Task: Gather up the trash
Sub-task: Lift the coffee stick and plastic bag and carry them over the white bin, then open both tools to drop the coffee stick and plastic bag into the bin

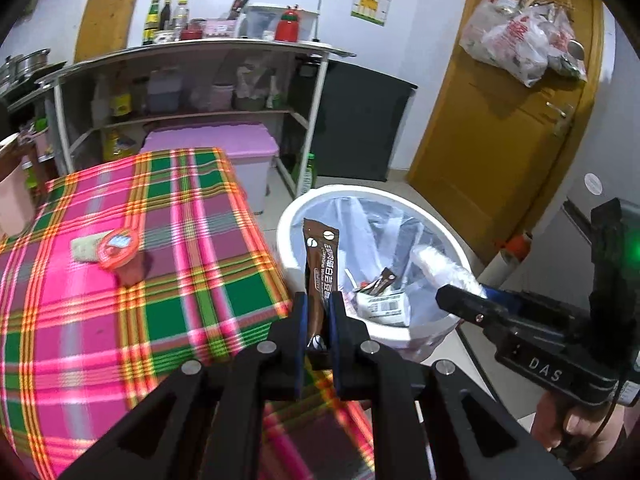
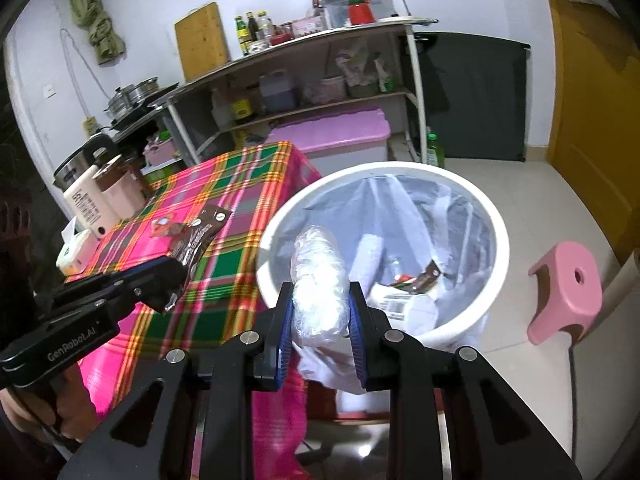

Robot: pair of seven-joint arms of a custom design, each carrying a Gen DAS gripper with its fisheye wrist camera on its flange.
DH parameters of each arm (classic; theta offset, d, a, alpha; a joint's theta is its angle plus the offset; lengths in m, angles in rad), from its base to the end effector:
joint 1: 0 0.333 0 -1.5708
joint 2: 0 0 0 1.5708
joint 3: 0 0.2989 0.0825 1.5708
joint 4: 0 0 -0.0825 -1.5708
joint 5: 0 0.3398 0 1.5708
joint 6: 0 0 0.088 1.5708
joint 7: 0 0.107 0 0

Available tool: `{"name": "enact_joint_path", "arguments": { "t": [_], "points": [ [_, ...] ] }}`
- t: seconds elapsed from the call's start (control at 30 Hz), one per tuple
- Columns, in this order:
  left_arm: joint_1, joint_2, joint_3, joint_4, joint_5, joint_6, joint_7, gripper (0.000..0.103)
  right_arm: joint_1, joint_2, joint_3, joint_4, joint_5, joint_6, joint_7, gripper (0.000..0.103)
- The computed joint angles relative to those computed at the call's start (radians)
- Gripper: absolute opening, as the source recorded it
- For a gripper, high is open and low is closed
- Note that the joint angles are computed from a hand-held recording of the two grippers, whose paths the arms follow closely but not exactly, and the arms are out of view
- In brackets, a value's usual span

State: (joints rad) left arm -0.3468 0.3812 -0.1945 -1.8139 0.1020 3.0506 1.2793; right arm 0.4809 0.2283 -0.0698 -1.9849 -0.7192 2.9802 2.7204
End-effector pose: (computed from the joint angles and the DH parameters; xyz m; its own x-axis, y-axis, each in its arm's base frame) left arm 0.5611 -0.3266 0.4485 -0.3761 -0.9030 0.2077 -0.6727 0.1119 -0.7314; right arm 0.5275 0.2830 0.4377 0.0315 -0.9738 -0.2250 -0.7088 0.1369 -0.6919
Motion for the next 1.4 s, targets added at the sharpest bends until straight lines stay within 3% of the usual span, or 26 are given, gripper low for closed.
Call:
{"name": "enact_joint_path", "arguments": {
  "t": [0.3, 0.73, 0.93, 1.17, 1.4],
  "points": [
    [0.018, 0.108, -0.061, 0.158, -0.04, -0.086, 0.08, 0.011, -0.031, 0.018, 0.008, -0.002, 0.073, -0.021, -0.055, 0.026],
    [-0.002, 0.22, -0.068, 0.33, -0.081, -0.174, 0.139, 0.011, -0.063, 0.059, 0.024, 0.018, 0.232, -0.028, -0.187, 0.027],
    [0.004, 0.223, -0.074, 0.334, -0.104, -0.174, 0.153, 0.012, -0.028, 0.058, -0.017, 0.01, 0.23, -0.007, -0.182, 0.038],
    [0.022, 0.191, -0.087, 0.285, -0.131, -0.14, 0.168, 0.013, 0.002, 0.039, -0.051, -0.005, 0.177, 0.006, -0.124, 0.039],
    [0.033, 0.128, -0.082, 0.189, -0.143, -0.084, 0.155, 0.013, 0.011, 0.011, -0.045, -0.017, 0.103, 0.007, -0.069, 0.039]
  ]
}}
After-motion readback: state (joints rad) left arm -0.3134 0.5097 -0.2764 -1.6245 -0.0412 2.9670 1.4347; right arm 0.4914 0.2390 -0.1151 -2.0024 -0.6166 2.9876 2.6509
